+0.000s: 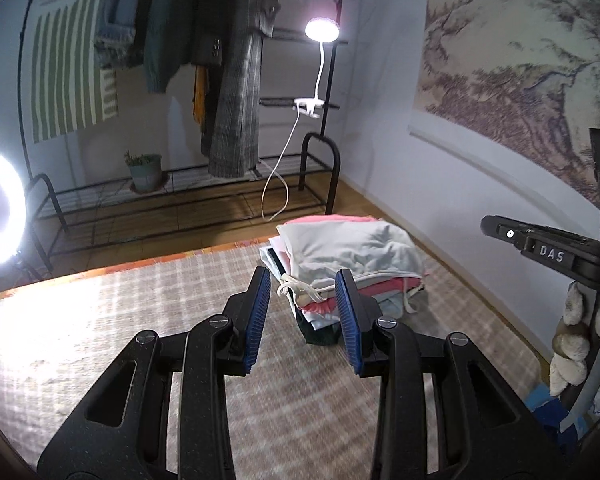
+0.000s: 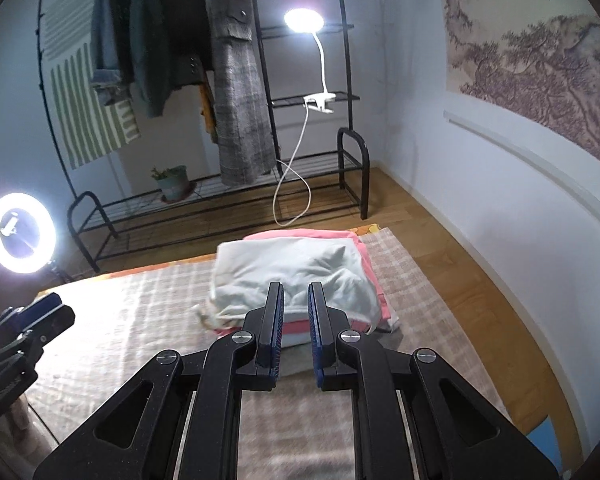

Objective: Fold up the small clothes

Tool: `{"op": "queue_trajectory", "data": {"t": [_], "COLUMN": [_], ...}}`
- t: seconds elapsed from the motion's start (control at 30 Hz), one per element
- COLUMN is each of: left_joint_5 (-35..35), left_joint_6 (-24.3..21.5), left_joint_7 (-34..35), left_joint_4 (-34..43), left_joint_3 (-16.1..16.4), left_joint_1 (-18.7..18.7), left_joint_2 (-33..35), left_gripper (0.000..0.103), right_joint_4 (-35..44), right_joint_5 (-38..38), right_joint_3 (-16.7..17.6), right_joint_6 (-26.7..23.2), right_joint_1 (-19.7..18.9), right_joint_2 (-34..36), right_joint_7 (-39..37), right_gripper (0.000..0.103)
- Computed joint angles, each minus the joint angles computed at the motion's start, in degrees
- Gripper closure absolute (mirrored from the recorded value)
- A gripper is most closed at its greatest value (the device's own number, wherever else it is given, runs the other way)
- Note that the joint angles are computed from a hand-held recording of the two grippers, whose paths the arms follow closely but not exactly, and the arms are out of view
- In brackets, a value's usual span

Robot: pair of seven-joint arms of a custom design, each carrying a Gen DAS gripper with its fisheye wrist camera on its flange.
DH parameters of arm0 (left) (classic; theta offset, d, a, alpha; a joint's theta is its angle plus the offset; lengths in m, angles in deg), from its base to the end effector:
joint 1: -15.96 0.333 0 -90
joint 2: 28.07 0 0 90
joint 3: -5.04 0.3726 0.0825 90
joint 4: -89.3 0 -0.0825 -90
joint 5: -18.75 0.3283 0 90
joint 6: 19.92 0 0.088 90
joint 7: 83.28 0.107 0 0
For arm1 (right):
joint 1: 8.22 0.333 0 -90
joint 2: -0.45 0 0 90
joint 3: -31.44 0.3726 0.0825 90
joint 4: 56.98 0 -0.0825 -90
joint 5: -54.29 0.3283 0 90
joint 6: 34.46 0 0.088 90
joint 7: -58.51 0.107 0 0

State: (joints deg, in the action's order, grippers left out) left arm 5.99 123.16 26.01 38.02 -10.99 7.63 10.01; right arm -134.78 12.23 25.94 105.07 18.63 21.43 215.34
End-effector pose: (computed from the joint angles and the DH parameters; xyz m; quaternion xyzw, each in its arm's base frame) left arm 0.7254 -0.2141 0.6782 -0.4444 0.7535 -0.4463 0.1886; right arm 0.6315 0.2618 0.6607 -0.4983 0.7346 -0.3326 0.3184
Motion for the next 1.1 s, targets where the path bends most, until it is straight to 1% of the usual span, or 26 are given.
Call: {"op": "queue_trajectory", "data": {"t": [0.07,0.13,0.17,0.2,0.27,0.33,0.37,0.4,0.47,0.53,0.6,0.63,0.67,0.77,0.83,0.87,0.9,0.97,1.0,1.1], "left_joint_5": [-2.8,-6.1,-8.1,-9.9,-14.6,-20.0,-22.3,-24.8,-29.3,-32.1,-33.4,-34.5,-36.0,-38.7,-40.2,-41.7,-43.0,-44.6,-44.7,-45.5], "left_joint_6": [3.7,6.7,8.2,9.2,11.4,13.6,14.1,14.5,15.3,16.3,16.7,16.8,16.9,16.5,17.6,18.2,18.5,19.1,19.2,20.9], "left_joint_7": [3.0,6.4,8.5,10.0,14.0,19.1,21.5,24.0,28.1,31.4,33.9,34.9,36.0,38.1,39.9,41.6,43.2,45.6,46.0,46.9], "left_joint_4": [-8.2,-14.8,-18.0,-20.4,-25.3,-30.4,-32.2,-34.1,-37.1,-39.5,-41.3,-42.0,-42.7,-43.5,-44.3,-44.9,-45.4,-46.4,-46.5,-47.1], "left_joint_3": [-2.0,-3.8,-4.7,-5.3,-6.7,-7.9,-8.2,-8.4,-8.4,-7.8,-6.7,-6.2,-5.8,-4.1,-3.1,-2.7,-2.3,-1.2,-0.7,0.3], "left_joint_1": [2.5,4.9,6.2,7.1,9.2,11.2,11.8,12.6,13.4,13.3,12.6,12.3,12.1,11.1,10.0,9.6,9.2,8.3,7.8,6.9], "left_joint_2": [-4.8,-8.8,-10.8,-12.4,-15.5,-18.8,-20.1,-21.4,-23.5,-25.2,-26.5,-27.0,-27.5,-28.1,-28.6,-28.8,-29.2,-29.7,-29.7,-29.7], "left_gripper": [0.069,0.069,0.065,0.057,0.049,0.049,0.046,0.040,0.034,0.033,0.029,0.028,0.026,0.023,0.019,0.016,0.014,0.009,0.006,0.001], "right_joint_4": [-0.8,-1.7,-2.1,-2.7,-3.3,-4.0,-4.4,-4.8,-5.1,-4.9,-5.0,-5.4,-6.0,-6.6,-6.0,-5.6,-5.5,-6.0,-6.2,-6.8], "right_joint_5": [-1.9,-4.1,-5.1,-6.2,-8.3,-10.4,-11.3,-12.7,-15.3,-17.5,-19.4,-20.4,-21.3,-23.6,-24.2,-24.7,-25.5,-26.7,-26.9,-27.0], "right_joint_3": [-0.1,0.3,0.6,1.0,1.9,2.8,3.3,3.7,4.6,5.4,5.9,6.0,6.3,6.9,7.3,7.3,7.3,7.1,7.2,7.3], "right_joint_6": [-1.5,-3.2,-3.8,-4.2,-5.9,-7.5,-8.1,-8.8,-10.7,-13.5,-15.5,-16.0,-16.2,-17.7,-19.5,-20.3,-20.8,-20.9,-20.8,-19.7], "right_joint_1": [1.7,3.3,3.9,4.4,5.4,6.4,6.8,7.3,8.4,9.7,10.7,11.1,11.4,12.1,12.6,12.9,13.2,13.6,13.6,13.3], "right_joint_2": [-1.2,-2.5,-3.1,-3.7,-4.7,-5.5,-5.8,-6.1,-6.2,-5.9,-5.7,-5.8,-6.0,-5.9,-5.3,-5.0,-4.6,-4.6,-4.5,-4.5], "right_joint_7": [1.7,3.8,5.0,6.2,8.6,11.2,12.3,13.7,15.6,16.9,18.7,20.2,21.6,23.8,23.3,23.2,23.4,24.6,25.0,26.0], "right_gripper": [0.092,0.092,0.092,0.092,0.092,0.085,0.076,0.069,0.067,0.065,0.051,0.048,0.046,0.045,0.038,0.031,0.026,0.025,0.025,0.022]}}
